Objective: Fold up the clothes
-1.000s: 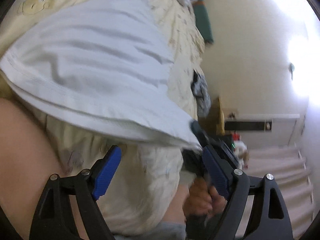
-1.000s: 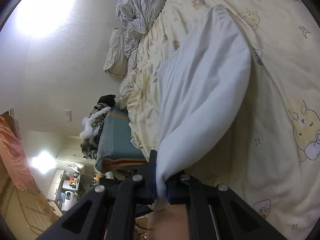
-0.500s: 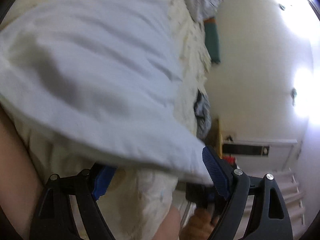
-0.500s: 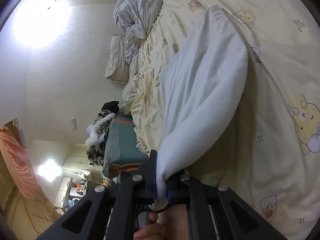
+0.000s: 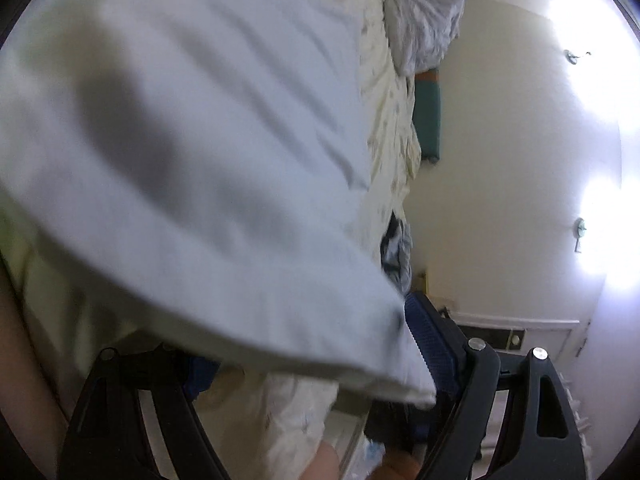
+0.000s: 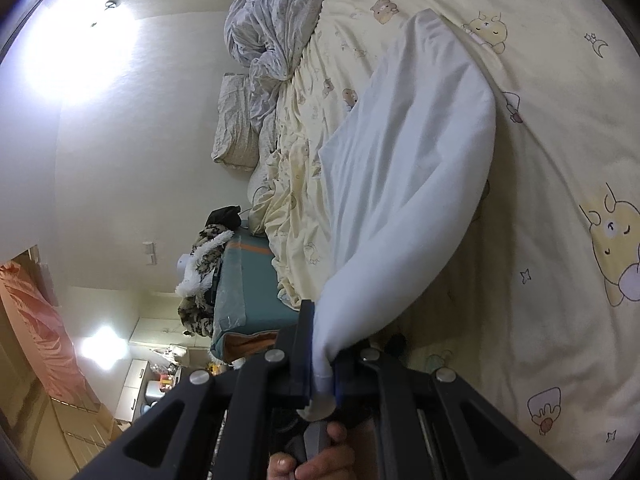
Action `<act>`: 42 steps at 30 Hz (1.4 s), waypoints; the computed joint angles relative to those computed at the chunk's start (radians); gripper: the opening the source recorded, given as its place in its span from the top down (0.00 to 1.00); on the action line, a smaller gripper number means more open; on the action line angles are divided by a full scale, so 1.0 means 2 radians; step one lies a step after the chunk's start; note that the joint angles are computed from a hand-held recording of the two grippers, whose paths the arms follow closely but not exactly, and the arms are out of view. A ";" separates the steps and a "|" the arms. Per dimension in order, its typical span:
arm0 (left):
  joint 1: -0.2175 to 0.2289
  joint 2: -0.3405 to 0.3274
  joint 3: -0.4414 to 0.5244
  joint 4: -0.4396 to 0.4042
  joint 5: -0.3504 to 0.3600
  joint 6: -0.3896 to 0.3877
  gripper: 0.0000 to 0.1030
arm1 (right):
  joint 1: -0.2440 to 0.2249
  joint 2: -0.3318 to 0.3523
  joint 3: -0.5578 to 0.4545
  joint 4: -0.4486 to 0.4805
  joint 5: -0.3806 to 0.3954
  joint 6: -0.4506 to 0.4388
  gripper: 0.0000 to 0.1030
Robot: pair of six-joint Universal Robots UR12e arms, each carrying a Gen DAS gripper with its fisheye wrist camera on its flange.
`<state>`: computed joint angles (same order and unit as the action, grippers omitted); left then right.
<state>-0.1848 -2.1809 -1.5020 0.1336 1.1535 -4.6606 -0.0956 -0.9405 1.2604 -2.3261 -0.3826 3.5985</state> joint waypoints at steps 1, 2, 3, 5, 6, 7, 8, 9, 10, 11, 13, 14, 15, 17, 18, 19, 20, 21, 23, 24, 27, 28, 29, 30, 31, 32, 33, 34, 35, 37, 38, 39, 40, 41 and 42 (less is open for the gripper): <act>-0.001 0.003 -0.001 -0.004 0.017 0.005 0.16 | 0.000 0.000 0.001 -0.004 0.000 0.003 0.93; -0.001 0.007 -0.004 -0.007 0.035 0.011 0.16 | 0.000 0.000 0.002 -0.013 -0.001 0.009 0.93; -0.001 0.013 -0.008 -0.010 0.057 0.018 0.16 | 0.000 0.000 0.004 -0.020 -0.001 0.014 0.93; 0.002 0.023 -0.017 -0.010 0.096 0.022 0.16 | -0.001 -0.002 0.006 -0.023 -0.002 0.013 0.93; 0.005 0.026 -0.020 -0.013 0.107 0.022 0.16 | -0.001 -0.002 0.007 -0.023 -0.002 0.011 0.93; 0.009 0.029 -0.023 -0.019 0.112 0.021 0.16 | -0.001 -0.003 0.007 -0.021 -0.003 0.008 0.93; 0.013 0.030 -0.022 -0.032 0.109 0.022 0.17 | -0.001 -0.004 0.008 -0.021 -0.003 0.006 0.93; 0.017 0.031 -0.020 -0.049 0.107 0.024 0.18 | -0.001 -0.004 0.008 -0.024 -0.003 0.008 0.93; 0.020 0.031 -0.017 -0.065 0.104 0.026 0.20 | -0.001 -0.004 0.009 -0.026 -0.003 0.009 0.93; 0.022 0.035 -0.017 -0.087 0.105 0.037 0.35 | -0.001 -0.004 0.009 -0.025 -0.004 0.007 0.93; 0.027 0.033 -0.004 -0.141 0.090 0.058 0.91 | -0.001 -0.004 0.009 -0.030 -0.006 0.008 0.93; 0.029 0.029 0.007 -0.169 0.078 0.067 0.91 | -0.001 -0.004 0.009 -0.031 -0.007 0.008 0.93; 0.030 0.026 0.017 -0.191 0.072 0.077 0.92 | -0.001 -0.004 0.008 -0.031 -0.008 0.007 0.93; 0.028 0.026 0.032 -0.211 0.078 0.114 0.93 | -0.001 -0.004 0.006 -0.029 -0.009 0.000 0.93; 0.026 0.029 0.038 -0.217 0.079 0.132 0.93 | -0.002 -0.005 0.005 -0.032 -0.009 -0.001 0.93; 0.026 0.032 0.043 -0.220 0.077 0.149 0.93 | -0.003 -0.006 0.004 -0.037 -0.009 -0.002 0.93; 0.025 0.034 0.048 -0.224 0.075 0.163 0.93 | -0.004 -0.008 0.004 -0.039 -0.010 -0.007 0.93; 0.023 0.036 0.054 -0.228 0.073 0.179 0.93 | -0.006 -0.012 0.002 -0.040 -0.011 -0.015 0.93; 0.020 0.041 0.069 -0.238 0.065 0.214 0.93 | -0.010 -0.019 0.001 -0.043 -0.007 -0.033 0.93; 0.018 0.046 0.073 -0.242 0.060 0.232 0.93 | -0.013 -0.025 0.002 -0.047 -0.004 -0.036 0.93; 0.010 0.066 0.078 -0.245 0.044 0.281 0.93 | -0.024 -0.043 0.006 -0.061 0.006 -0.042 0.93; 0.007 0.066 0.088 -0.245 0.042 0.291 0.93 | -0.029 -0.051 0.010 -0.067 0.012 -0.040 0.93; 0.004 0.066 0.100 -0.245 0.040 0.300 0.93 | -0.034 -0.058 0.014 -0.077 0.019 -0.034 0.93; 0.002 0.064 0.112 -0.244 0.035 0.306 0.93 | -0.038 -0.062 0.016 -0.092 0.023 -0.023 0.93; 0.001 0.061 0.126 -0.242 0.028 0.307 0.93 | -0.043 -0.066 0.015 -0.115 0.024 -0.003 0.93; 0.000 0.056 0.140 -0.240 0.022 0.305 0.93 | -0.047 -0.069 0.013 -0.139 0.025 0.018 0.93; 0.000 0.048 0.157 -0.239 0.013 0.300 0.93 | -0.052 -0.070 0.010 -0.159 0.025 0.037 0.93; 0.001 0.037 0.179 -0.241 0.003 0.295 0.93 | -0.055 -0.069 0.002 -0.167 0.021 0.050 0.93; 0.001 0.024 0.204 -0.248 -0.007 0.291 0.93 | -0.058 -0.067 -0.008 -0.170 0.017 0.054 0.93; 0.002 -0.011 0.269 -0.269 -0.028 0.279 0.93 | -0.063 -0.052 -0.038 -0.188 0.009 0.076 0.93; 0.002 -0.031 0.305 -0.284 -0.033 0.277 0.93 | -0.065 -0.042 -0.056 -0.200 0.005 0.090 0.93; 0.001 -0.051 0.343 -0.303 -0.034 0.280 0.93 | -0.067 -0.031 -0.075 -0.210 0.001 0.104 0.93; 0.001 -0.073 0.385 -0.323 -0.034 0.282 0.93 | -0.069 -0.022 -0.093 -0.216 -0.005 0.112 0.93; 0.000 -0.097 0.432 -0.346 -0.035 0.285 0.93 | -0.070 -0.015 -0.109 -0.216 -0.014 0.114 0.93; -0.001 -0.121 0.478 -0.365 -0.037 0.288 0.93 | -0.071 -0.004 -0.131 -0.221 -0.019 0.121 0.93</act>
